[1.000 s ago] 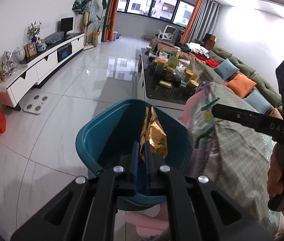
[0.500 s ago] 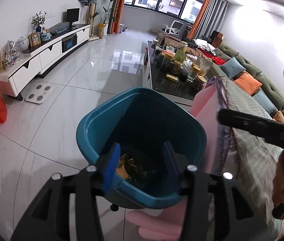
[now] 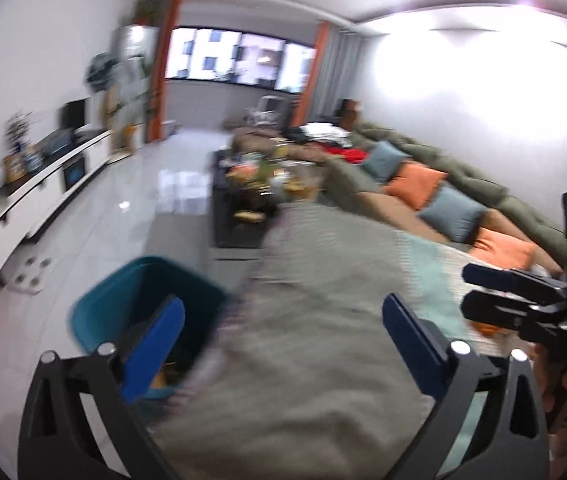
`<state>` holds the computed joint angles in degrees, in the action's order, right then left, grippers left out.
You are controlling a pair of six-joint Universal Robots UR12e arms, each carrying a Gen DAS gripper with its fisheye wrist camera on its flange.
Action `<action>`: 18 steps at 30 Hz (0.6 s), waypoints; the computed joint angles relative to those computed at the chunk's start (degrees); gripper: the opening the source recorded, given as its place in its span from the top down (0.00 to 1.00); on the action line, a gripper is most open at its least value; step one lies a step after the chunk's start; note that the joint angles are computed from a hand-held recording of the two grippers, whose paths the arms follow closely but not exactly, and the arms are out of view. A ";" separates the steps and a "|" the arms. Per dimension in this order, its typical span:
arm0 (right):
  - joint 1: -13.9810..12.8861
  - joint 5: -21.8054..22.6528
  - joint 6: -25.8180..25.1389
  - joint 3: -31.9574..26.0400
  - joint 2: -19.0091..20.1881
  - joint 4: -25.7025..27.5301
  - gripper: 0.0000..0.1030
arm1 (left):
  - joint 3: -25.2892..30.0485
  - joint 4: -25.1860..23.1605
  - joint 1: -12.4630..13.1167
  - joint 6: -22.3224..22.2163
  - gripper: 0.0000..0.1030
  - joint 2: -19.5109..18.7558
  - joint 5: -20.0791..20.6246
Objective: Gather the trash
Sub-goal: 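Return the left gripper to the table and grasp the white paper cup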
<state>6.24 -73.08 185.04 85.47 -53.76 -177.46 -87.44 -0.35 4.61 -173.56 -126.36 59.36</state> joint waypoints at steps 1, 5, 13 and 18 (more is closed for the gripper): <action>-0.41 -1.76 0.86 2.09 -1.02 -1.81 0.10 | -0.24 0.29 -0.48 0.15 0.03 0.12 -0.67; -2.31 -7.47 4.10 9.35 -4.75 -7.18 0.10 | -0.84 -1.80 -3.26 1.33 0.03 0.45 -4.15; -5.79 -15.59 6.64 17.53 -9.16 -13.57 0.12 | -1.39 -8.16 -8.29 11.35 0.03 0.65 -6.12; -7.19 -18.08 7.07 18.79 -9.95 -10.95 0.36 | -1.02 -11.52 -10.09 16.09 0.03 0.28 -7.70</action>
